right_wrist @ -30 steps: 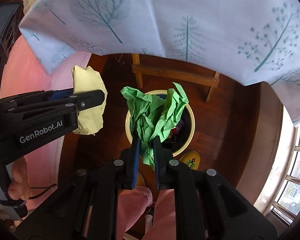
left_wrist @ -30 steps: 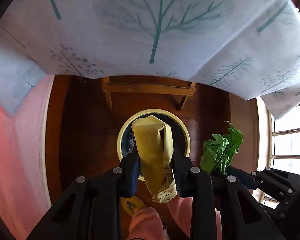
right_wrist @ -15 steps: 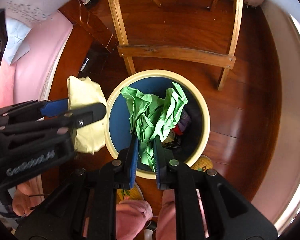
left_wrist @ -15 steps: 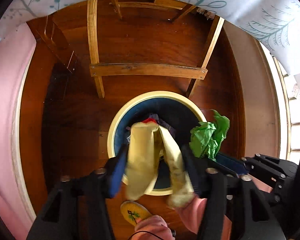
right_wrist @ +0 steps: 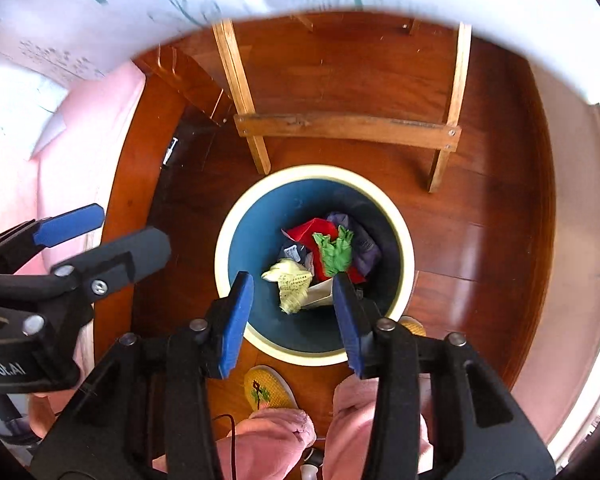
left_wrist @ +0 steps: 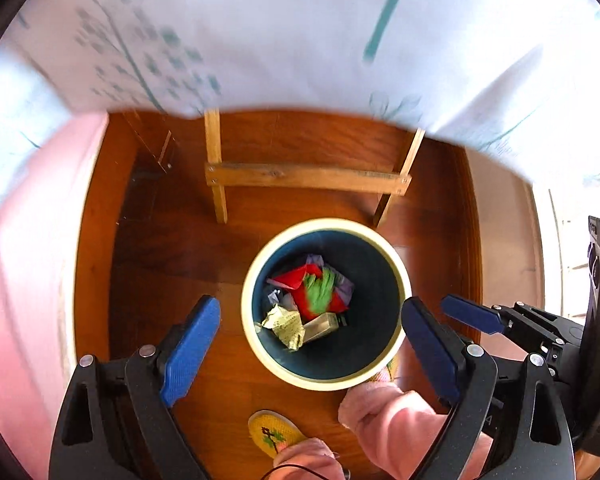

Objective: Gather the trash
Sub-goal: 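Raise both tools back over the table toward the remaining trash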

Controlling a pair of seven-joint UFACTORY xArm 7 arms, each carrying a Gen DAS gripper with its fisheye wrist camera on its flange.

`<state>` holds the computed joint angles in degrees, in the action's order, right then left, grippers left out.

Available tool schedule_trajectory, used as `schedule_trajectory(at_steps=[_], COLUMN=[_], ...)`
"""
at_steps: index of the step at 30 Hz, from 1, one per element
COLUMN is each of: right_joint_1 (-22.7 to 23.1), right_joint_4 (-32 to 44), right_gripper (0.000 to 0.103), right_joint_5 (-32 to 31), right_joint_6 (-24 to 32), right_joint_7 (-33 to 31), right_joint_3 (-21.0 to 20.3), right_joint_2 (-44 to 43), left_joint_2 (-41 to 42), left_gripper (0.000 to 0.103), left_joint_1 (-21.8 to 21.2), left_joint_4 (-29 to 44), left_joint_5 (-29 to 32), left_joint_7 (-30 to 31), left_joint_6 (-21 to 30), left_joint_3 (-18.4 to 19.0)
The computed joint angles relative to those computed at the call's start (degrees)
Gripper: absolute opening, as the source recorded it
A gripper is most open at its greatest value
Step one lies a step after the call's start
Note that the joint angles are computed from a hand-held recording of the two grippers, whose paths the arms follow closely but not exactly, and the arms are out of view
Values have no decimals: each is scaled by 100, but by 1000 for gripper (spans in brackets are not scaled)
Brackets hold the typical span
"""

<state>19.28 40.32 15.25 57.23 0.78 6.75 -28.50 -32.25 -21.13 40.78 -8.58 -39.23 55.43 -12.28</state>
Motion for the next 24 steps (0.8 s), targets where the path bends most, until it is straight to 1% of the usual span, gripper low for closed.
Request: schedule_trajectory(at_steps=[3,6,8,11,14,16,21,24], right_joint_1=[-35,-60,-70,-95,-137,-165,-238,-254], right_joint_4=[339,879,1347,2251,3245,3916,5581,6627], right_gripper=[38,38,38,38,38,38,38,38], right_joint_5=[-115,-220,-285,-313,-351,-432,-686,-1002], right_joint_6=[375,861,1221,1812,2261,2495,2920,3160], right_joint_7=[204,423,540,725,911,1029,1426,1666], right_joint_3=[52,109,145,180,252,344,606,833], right_joint_2=[-204,-372,-414,-306,-110,57,601,1053], left_joint_2=[-289,-455,-499,-424,-205,103,934,1509], left_gripper=[93,93,93,93,93,93,93,93], left_joint_1=[102,247,367,554,722,788,1013,1053], left_joint_4=[418,1032,1541,2441,3458,4253,6286,7522], left_joint_5=[114,220,323,514,663,690,1143,1404], left_joint_7=[-147,-248,-281,-217,-90,72,312,399], left_joint_6=[506,1073,1444,1963,2438,2805,3630,4132], left_joint_3=[17,36,24,3,-27,-26,-303,-485])
